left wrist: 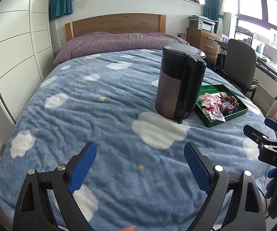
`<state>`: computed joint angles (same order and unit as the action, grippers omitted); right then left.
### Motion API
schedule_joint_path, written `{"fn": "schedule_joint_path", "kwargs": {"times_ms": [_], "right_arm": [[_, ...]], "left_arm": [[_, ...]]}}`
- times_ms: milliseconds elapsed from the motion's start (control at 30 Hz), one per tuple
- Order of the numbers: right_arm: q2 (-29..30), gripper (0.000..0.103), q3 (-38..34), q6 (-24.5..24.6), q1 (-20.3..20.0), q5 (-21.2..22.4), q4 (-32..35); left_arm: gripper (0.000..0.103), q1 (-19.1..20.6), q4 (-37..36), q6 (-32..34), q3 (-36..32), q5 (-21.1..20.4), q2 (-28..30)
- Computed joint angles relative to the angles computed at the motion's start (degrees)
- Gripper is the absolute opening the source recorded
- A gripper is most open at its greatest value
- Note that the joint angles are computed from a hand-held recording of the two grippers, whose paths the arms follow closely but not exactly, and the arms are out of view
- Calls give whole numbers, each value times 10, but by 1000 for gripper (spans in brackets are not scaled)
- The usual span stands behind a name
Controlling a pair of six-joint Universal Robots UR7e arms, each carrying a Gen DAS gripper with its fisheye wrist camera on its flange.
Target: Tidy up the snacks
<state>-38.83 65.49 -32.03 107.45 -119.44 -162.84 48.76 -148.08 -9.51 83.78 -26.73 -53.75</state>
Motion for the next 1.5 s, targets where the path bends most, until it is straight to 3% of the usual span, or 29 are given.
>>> {"fn": "schedule_joint_path", "kwargs": {"times_ms": [1500], "right_arm": [[1,103,1,0,-1,-6,1]], "left_arm": [[89,-1,1,12,-6,-13,1]]}}
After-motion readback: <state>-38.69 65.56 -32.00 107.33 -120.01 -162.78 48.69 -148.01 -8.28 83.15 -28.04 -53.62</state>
